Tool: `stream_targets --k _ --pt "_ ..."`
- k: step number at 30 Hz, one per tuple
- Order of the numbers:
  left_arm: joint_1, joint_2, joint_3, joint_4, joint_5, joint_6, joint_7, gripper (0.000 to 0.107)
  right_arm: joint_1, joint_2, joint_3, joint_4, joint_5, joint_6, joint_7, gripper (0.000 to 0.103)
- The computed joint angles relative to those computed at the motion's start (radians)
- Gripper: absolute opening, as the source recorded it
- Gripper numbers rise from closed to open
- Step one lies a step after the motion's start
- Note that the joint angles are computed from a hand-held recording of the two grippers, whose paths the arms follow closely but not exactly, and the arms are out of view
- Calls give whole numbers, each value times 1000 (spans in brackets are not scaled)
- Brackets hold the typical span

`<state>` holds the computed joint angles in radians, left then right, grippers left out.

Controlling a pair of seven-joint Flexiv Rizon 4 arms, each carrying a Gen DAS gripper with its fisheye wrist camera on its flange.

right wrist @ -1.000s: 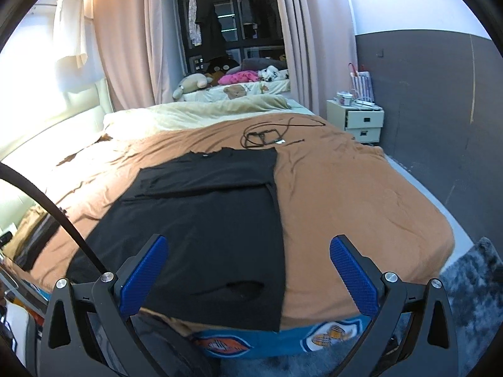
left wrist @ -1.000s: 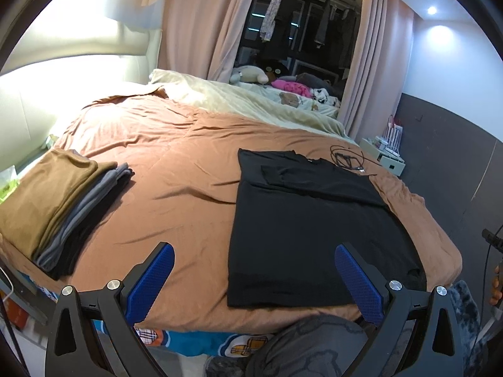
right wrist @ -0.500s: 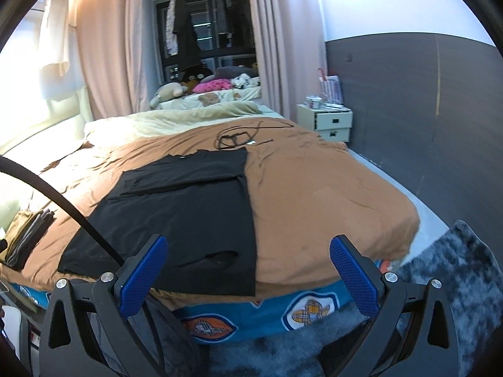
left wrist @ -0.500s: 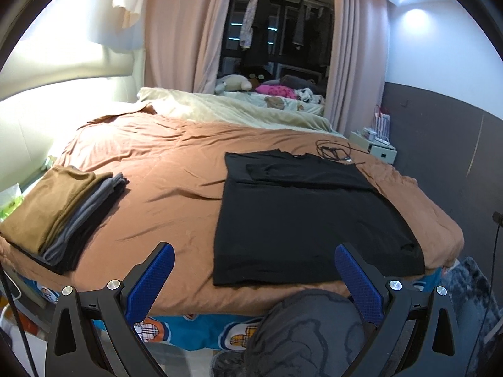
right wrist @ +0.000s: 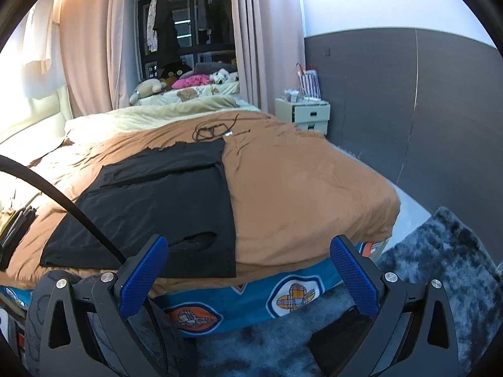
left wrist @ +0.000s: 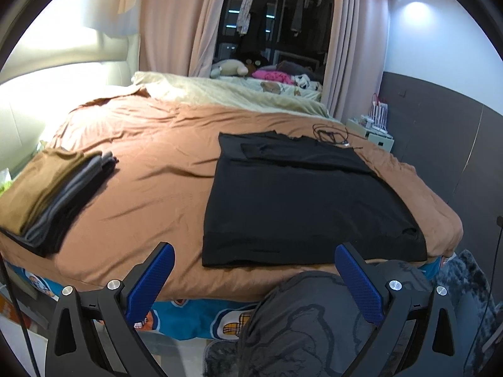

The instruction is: Fold small clothes

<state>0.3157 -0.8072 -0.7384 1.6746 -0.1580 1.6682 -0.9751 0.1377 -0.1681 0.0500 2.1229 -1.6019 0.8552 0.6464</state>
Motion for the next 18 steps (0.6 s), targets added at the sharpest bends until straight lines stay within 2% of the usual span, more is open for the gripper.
stream_targets --k 6,11,18 --pt "-71 -34 81 -80 -34 -43 7 100 -20 -64 -28 -50 7 73 3 103" --pt "-136 -63 157 -147 -77 -78 19 98 -38 -113 -53 -97 42 145 -51 103" --pt "-270 -121 327 -305 -169 -206 8 88 -56 -185 -91 -178 114 262 -151 100"
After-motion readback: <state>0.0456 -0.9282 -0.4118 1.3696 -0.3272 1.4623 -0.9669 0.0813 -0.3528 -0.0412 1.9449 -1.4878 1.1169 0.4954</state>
